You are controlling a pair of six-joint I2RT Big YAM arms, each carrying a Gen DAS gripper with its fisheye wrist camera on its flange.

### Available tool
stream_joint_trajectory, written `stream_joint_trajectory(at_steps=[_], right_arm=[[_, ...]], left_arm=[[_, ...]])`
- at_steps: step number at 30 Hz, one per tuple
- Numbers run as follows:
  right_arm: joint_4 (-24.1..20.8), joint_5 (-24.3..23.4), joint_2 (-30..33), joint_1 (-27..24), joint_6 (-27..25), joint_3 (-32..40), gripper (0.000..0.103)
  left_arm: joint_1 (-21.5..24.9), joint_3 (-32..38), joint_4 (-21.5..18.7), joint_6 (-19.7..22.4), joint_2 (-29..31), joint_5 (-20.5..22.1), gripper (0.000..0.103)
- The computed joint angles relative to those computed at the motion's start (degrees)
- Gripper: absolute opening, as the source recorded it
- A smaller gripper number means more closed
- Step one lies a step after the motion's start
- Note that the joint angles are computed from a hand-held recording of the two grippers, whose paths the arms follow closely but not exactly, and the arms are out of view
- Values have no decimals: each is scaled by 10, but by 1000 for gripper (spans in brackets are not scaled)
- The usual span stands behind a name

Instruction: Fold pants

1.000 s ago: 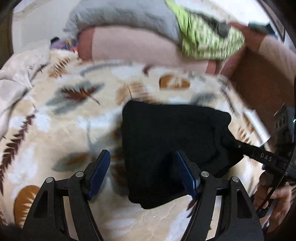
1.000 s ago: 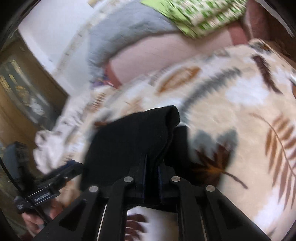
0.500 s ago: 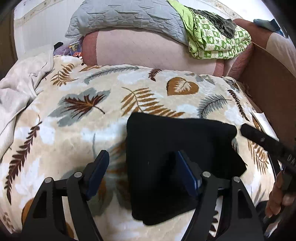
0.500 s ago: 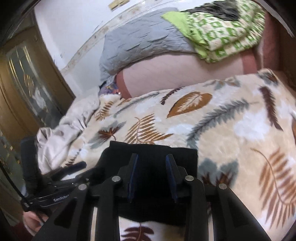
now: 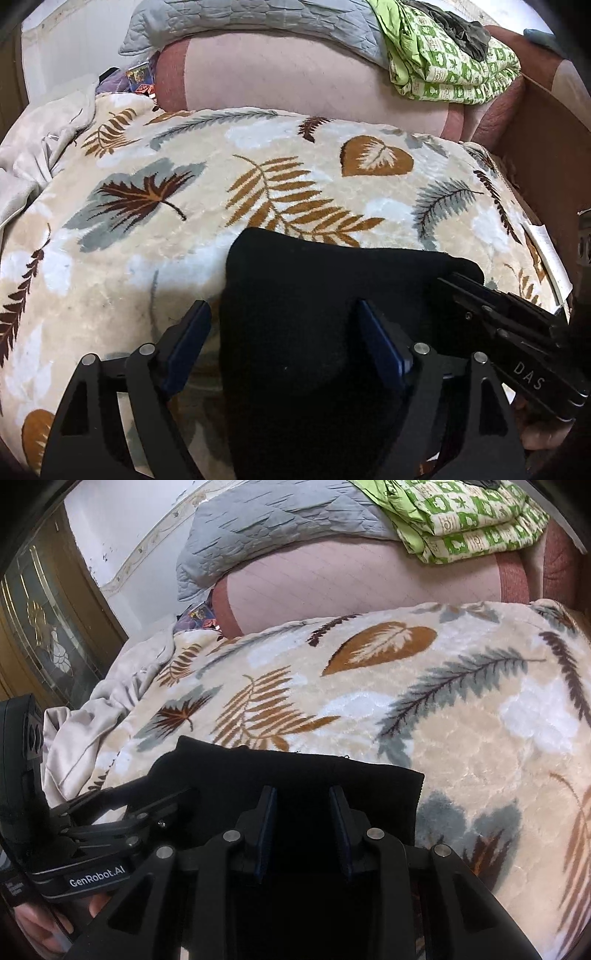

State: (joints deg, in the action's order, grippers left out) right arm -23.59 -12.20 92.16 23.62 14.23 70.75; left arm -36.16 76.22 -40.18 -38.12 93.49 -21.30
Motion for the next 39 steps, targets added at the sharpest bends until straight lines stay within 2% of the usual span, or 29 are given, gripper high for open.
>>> stream_joint_trajectory(at_steps=[4,8,9,16,24,32,39], right_arm=[[-17,-4,-11,0,1,1,30],[-18,-6,-46,4,2,-20,49],[-17,-2,-57,6,0,-29,50],[-23,22,-110,22,-5,-73,50],[-30,46,-122,33,-8,-105,50],[-20,81,-129,47,-18,-127,49],[-34,70,-133,39,11,-115,49]], left_arm=[[-5,1,-9,-3,-5,-5,82],[-13,-5,-19,-6,-19,-17,82],[-16,-8,-21,-6,-25,-23,82],[-35,-35,-23,-20,-57,-44,82],[-52,-63,-29,-51,-58,-36,82],[-57,-72,-18,-57,-58,-42,84],[-65,-75,-22,-63,-66,-51,83]])
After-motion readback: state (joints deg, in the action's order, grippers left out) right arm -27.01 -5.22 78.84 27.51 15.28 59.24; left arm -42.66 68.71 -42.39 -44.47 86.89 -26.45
